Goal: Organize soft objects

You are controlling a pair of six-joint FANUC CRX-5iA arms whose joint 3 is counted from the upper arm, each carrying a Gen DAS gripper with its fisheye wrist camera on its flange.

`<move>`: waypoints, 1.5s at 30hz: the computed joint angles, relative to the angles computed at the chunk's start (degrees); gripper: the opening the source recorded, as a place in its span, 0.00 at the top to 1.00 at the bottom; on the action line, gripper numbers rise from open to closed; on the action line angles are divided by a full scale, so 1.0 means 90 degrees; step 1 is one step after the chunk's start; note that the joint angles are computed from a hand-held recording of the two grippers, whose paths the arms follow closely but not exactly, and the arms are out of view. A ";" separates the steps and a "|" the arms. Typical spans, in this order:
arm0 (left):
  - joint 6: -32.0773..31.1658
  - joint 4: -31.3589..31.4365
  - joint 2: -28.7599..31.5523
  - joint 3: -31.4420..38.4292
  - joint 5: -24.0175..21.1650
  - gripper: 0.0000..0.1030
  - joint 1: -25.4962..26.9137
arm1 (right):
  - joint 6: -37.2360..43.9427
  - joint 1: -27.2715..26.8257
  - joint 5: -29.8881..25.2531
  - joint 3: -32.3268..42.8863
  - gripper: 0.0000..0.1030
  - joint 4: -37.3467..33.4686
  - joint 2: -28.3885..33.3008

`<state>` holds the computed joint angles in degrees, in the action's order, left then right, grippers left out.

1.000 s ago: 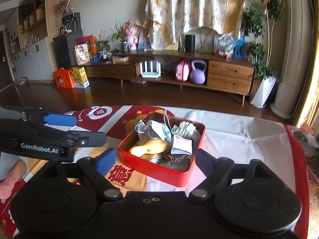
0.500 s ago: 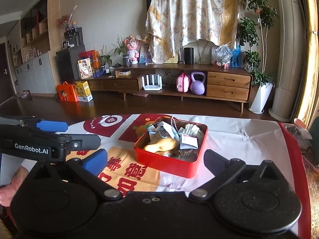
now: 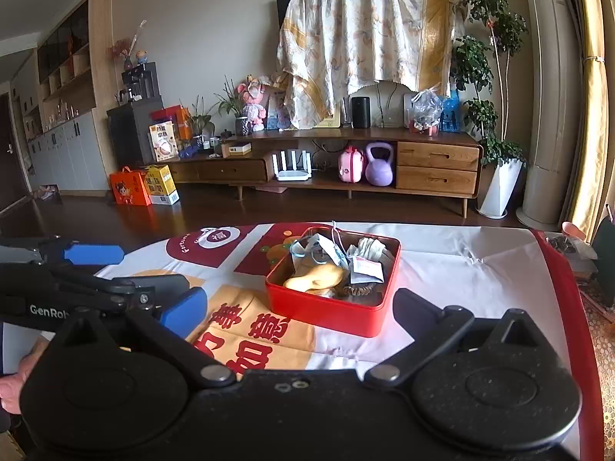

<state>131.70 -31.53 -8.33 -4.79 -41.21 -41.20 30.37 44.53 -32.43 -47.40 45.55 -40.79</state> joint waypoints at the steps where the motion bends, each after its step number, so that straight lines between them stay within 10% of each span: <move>1: 0.0049 -0.0041 -0.0005 -0.0002 -0.0023 0.00 -0.0029 | 0.0005 0.0002 0.0009 -0.0001 0.00 -0.0019 -0.0007; 45: 0.0208 -0.0085 -0.0092 -0.0068 -0.0142 0.00 -0.0158 | -0.0156 0.0106 -0.0086 -0.0122 0.00 0.0073 -0.0153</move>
<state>133.57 -32.30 -9.17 -5.40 -42.49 -42.62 28.97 45.48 -33.20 -48.50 46.21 -42.16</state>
